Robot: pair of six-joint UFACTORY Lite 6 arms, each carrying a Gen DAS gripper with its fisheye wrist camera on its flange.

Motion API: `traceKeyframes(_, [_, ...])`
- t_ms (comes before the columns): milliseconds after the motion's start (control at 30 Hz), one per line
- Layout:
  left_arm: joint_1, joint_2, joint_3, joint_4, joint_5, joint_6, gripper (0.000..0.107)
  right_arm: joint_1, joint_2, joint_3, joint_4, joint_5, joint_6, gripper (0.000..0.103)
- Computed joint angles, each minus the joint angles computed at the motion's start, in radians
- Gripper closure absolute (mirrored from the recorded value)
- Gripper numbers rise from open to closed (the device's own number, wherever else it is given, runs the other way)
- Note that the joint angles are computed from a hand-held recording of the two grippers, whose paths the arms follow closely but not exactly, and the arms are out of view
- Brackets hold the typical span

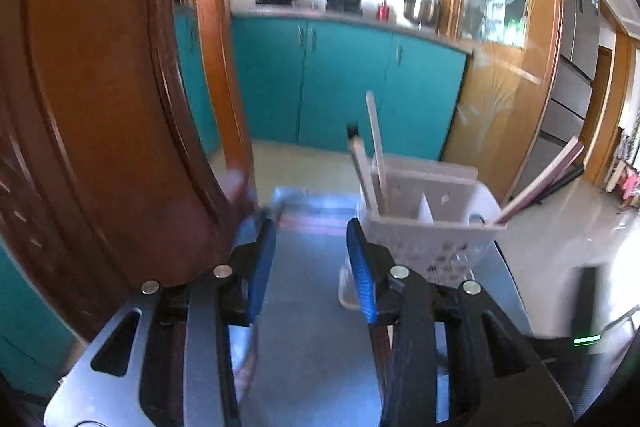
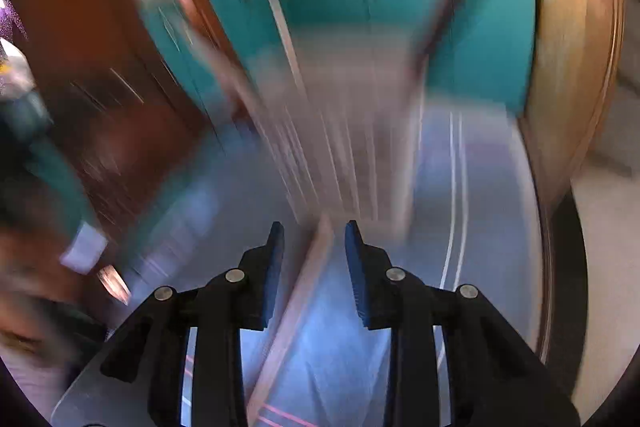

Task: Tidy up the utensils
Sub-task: 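Move both tools back down to the remaining chopsticks on the cloth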

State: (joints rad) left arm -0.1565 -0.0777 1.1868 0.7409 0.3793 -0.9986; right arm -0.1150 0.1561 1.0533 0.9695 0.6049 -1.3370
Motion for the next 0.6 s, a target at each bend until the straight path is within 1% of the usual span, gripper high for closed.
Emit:
traceKeyframes(33, [0.008,0.011,0.005,-0.036,-0.002,0.031,0.069,0.037,0.085,0.032,-0.063,-0.028,0.084,0.072])
traceKeyframes(67, [0.011,0.022,0.01,-0.053,0.004,0.048,0.068,0.05,0.146,0.065,-0.089,-0.015,0.126,0.072])
traceKeyframes(100, [0.014,0.024,0.003,-0.058,0.001,0.052,0.067,0.062,0.181,0.082,-0.109,-0.018,0.153,0.072])
traceKeyframes(133, [0.014,0.029,-0.001,-0.071,-0.003,0.065,0.064,0.081,0.203,0.083,-0.125,-0.045,0.178,0.071])
traceKeyframes(167, [0.012,0.032,-0.007,-0.085,-0.005,0.081,0.063,0.093,0.211,0.077,-0.13,-0.061,0.182,0.071])
traceKeyframes(200, [0.008,0.038,-0.008,-0.088,-0.004,0.086,0.062,0.113,0.198,0.049,-0.105,-0.107,0.155,0.072])
traceKeyframes(267, [-0.004,0.036,-0.029,-0.103,0.004,0.113,0.062,0.158,0.17,0.013,-0.135,-0.187,0.174,0.072])
traceKeyframes(333, [-0.007,0.047,-0.038,-0.118,0.019,0.141,0.061,0.171,0.171,0.019,-0.214,-0.21,0.269,0.071])
traceKeyframes(367, [-0.007,0.055,-0.041,-0.141,0.028,0.17,0.058,0.173,0.175,0.025,-0.247,-0.208,0.303,0.071])
traceKeyframes(500, [0.008,0.123,-0.02,-0.279,0.048,0.318,0.058,0.164,0.201,0.07,-0.352,-0.188,0.403,0.071])
traceKeyframes(567, [0.028,0.164,-0.012,-0.442,0.047,0.477,0.058,0.14,0.221,0.093,-0.361,-0.17,0.402,0.072])
traceKeyframes(600, [0.035,0.185,-0.008,-0.541,0.049,0.575,0.059,0.126,0.229,0.111,-0.366,-0.146,0.399,0.082])
